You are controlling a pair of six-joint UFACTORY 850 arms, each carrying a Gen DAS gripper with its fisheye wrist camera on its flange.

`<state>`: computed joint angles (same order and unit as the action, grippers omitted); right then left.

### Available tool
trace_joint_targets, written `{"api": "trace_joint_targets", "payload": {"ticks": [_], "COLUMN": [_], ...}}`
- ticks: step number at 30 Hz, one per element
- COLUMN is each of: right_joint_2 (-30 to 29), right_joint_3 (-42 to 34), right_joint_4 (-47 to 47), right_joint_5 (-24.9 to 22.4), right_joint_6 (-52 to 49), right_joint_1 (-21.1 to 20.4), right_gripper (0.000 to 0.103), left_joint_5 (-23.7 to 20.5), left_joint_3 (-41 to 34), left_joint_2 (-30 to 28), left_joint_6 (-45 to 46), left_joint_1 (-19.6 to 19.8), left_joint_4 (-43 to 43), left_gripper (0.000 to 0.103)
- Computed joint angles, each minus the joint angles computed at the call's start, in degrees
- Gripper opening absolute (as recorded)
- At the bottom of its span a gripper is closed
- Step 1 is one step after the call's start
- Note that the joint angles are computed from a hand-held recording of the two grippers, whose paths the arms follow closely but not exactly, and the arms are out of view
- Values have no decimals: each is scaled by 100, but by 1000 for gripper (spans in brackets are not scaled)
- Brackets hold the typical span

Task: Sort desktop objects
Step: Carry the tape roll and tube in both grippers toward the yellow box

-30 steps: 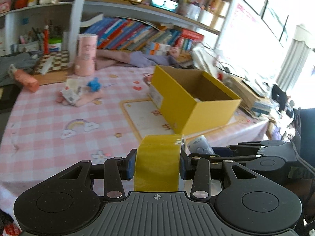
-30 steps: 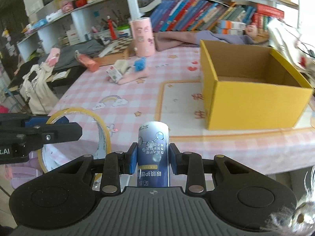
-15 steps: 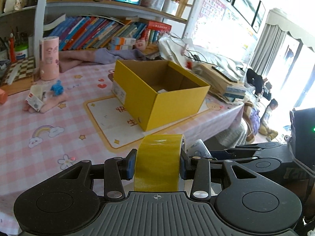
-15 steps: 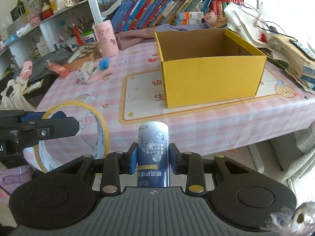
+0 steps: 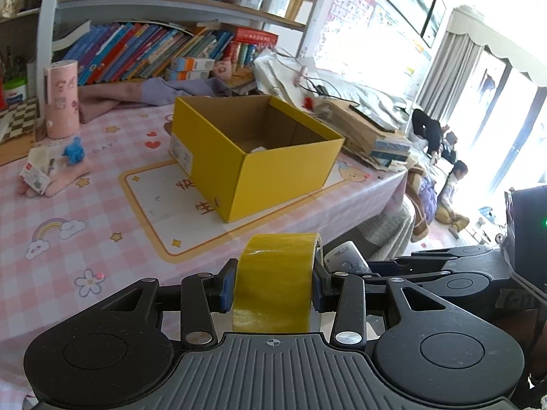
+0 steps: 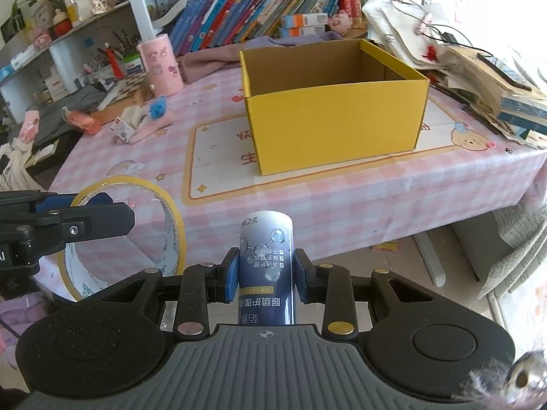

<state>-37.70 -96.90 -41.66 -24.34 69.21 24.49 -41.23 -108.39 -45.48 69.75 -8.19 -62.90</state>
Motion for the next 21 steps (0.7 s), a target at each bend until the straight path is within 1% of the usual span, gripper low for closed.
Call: {"api": "trace_joint_targets", "payload": {"ticks": [11, 17, 21], "right_joint_2": [162, 200, 176], "right_joint_3": [240, 305, 279], "right_joint_4": [-467, -481, -405], "right_joint_5": [-52, -38, -12], "right_joint_6": [644, 756, 657], "right_joint_1": [-74, -157, -222], "right_gripper": [30, 30, 30], "left_joint_5": [-234, -314, -361], "left_joint_3": [-410, -686, -910], "left_joint_2": [-237, -400, -524], "left_joint_6": [21, -109, -217], "left_joint_1": [-139, -199, -239], "left_joint_4": [113, 194, 225], "left_gripper": [40, 40, 40]}}
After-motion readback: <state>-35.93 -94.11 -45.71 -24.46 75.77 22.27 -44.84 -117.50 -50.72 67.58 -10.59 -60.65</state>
